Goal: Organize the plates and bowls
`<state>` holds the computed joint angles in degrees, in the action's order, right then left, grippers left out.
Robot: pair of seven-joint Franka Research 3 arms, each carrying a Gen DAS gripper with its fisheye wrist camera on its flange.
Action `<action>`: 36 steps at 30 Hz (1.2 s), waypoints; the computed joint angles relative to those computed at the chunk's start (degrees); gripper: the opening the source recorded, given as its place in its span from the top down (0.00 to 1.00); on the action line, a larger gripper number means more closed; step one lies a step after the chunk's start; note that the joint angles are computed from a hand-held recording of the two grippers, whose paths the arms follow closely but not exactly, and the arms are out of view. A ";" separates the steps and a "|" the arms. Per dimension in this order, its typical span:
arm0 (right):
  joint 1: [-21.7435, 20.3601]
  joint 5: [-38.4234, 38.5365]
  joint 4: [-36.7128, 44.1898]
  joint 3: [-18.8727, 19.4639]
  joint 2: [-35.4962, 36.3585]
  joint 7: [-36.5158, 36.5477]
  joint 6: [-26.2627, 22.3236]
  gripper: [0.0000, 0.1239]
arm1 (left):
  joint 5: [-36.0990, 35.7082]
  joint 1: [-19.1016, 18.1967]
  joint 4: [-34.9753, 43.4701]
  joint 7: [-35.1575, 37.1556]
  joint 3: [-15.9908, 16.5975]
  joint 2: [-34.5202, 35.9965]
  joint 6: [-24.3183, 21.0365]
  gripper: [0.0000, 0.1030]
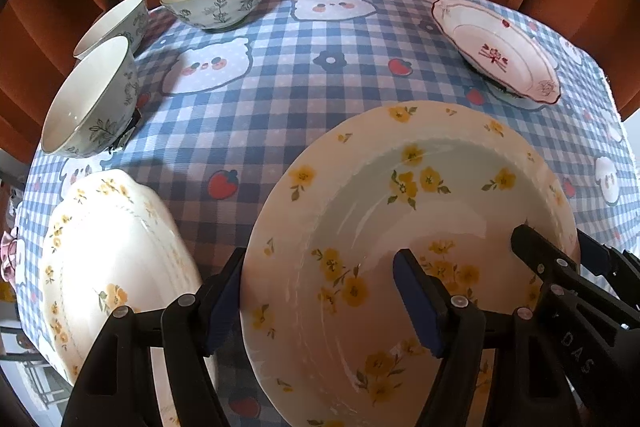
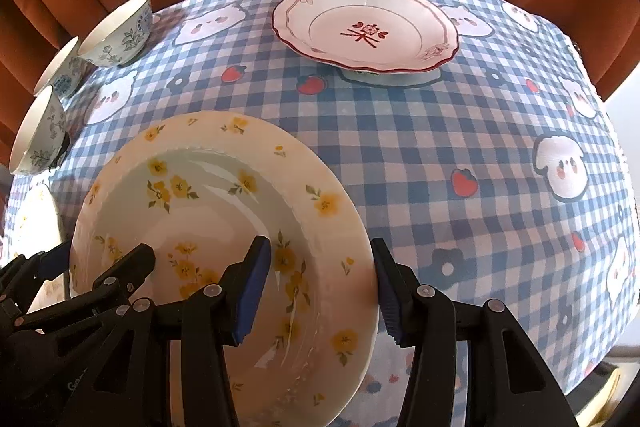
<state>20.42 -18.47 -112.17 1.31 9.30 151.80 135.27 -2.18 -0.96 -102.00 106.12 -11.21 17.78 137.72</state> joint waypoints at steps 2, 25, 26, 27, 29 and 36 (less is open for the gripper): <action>0.29 -0.33 0.59 0.08 -0.21 0.45 -1.32 0.57 | -1.73 0.81 -0.12 1.50 -0.45 -0.70 -0.49 0.29; 7.67 -6.27 16.39 1.68 5.36 11.76 -15.14 0.57 | -14.58 7.22 0.68 18.76 1.51 -4.01 -2.45 0.29; 8.26 -6.48 17.81 1.64 6.21 12.03 -15.89 0.57 | -14.96 7.63 0.86 19.43 1.70 -3.97 -2.72 0.29; 8.84 -6.61 19.29 1.58 7.12 12.24 -16.60 0.57 | -15.26 7.96 1.02 19.93 1.87 -3.91 -2.94 0.29; 9.81 -6.64 21.38 1.31 8.44 12.49 -17.55 0.57 | -15.83 8.75 1.56 21.07 2.22 -3.62 -3.49 0.29; 13.32 -6.01 30.13 0.22 14.13 12.70 -21.53 0.57 | -16.99 11.31 3.62 24.02 3.08 -2.08 -5.69 0.29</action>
<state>33.75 -24.49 -82.05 1.53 23.43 164.50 113.74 -19.17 10.35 -98.38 130.14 -8.13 15.71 132.04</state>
